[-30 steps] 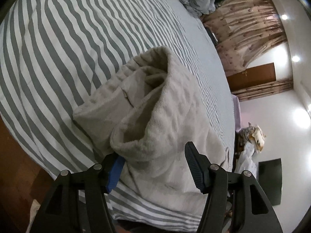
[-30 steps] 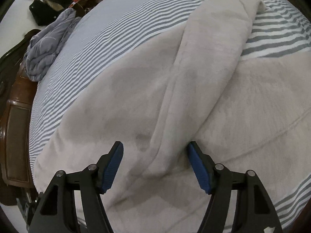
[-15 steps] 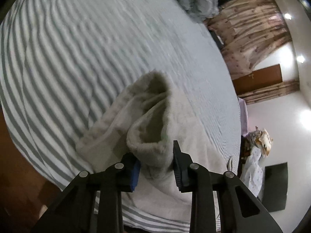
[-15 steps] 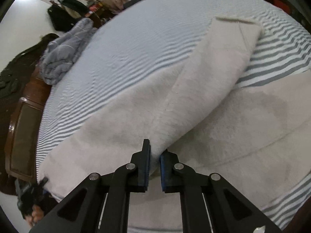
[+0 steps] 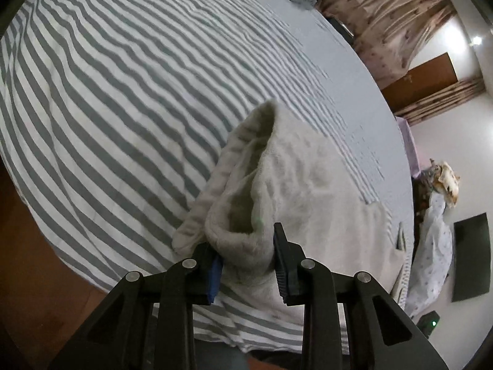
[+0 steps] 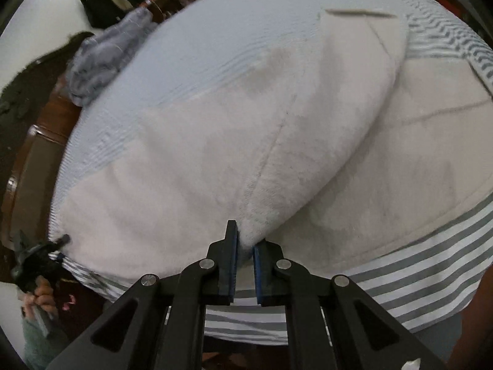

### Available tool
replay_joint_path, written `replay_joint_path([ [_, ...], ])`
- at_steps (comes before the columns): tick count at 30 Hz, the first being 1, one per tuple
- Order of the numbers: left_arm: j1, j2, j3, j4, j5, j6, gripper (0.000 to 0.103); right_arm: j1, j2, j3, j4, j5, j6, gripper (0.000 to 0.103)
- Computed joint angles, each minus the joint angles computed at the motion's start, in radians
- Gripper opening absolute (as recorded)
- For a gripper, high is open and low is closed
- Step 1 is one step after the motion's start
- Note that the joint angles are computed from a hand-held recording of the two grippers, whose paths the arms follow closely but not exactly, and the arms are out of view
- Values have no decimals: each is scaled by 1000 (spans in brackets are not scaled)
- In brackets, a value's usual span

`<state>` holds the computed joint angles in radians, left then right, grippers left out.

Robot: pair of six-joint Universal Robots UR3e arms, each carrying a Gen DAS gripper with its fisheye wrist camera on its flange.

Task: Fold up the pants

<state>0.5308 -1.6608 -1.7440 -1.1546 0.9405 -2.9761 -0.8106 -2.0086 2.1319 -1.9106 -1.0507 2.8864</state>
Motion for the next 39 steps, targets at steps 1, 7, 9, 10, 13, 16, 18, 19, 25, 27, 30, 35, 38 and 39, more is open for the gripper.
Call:
replay_joint_path([
  [1,-6,5,-19,29,8,-2,30,19,24,15,-37,-16,13,8],
  [7,-32,22,-55,101,34,-18,31,47,74,52,-111,-64,47,24],
  [9,-37,39,-66,112,38,-15,34,56,76,55,-120,-64,55,24],
  [10,-40,46,-66,110,42,-14,34,59,76,55,-122,-66,52,25],
  [13,-20,85,-95,98,40,26,36,31,54,63,-92,-63,25,37],
  [16,-46,146,-107,102,83,49,38,-15,23,65,-50,-67,-9,51],
  [18,-62,190,-125,119,111,65,40,-63,-6,67,1,-52,-53,54],
  [19,-82,215,-136,139,133,62,41,-94,-24,69,35,-41,-85,55],
  [25,-158,365,-230,260,215,17,43,-274,-82,30,259,42,-246,55],
  [27,-150,425,-271,269,191,22,43,-335,-97,10,320,49,-297,55],
  [30,-169,470,-292,266,162,9,43,-415,-97,-42,416,68,-378,56],
  [35,-305,418,-255,258,108,-17,44,-419,17,-189,357,74,-370,56],
  [38,-445,341,-236,326,110,-41,44,-345,145,-320,272,61,-304,56],
  [39,-503,302,-222,352,116,-53,44,-295,213,-389,224,37,-264,56],
])
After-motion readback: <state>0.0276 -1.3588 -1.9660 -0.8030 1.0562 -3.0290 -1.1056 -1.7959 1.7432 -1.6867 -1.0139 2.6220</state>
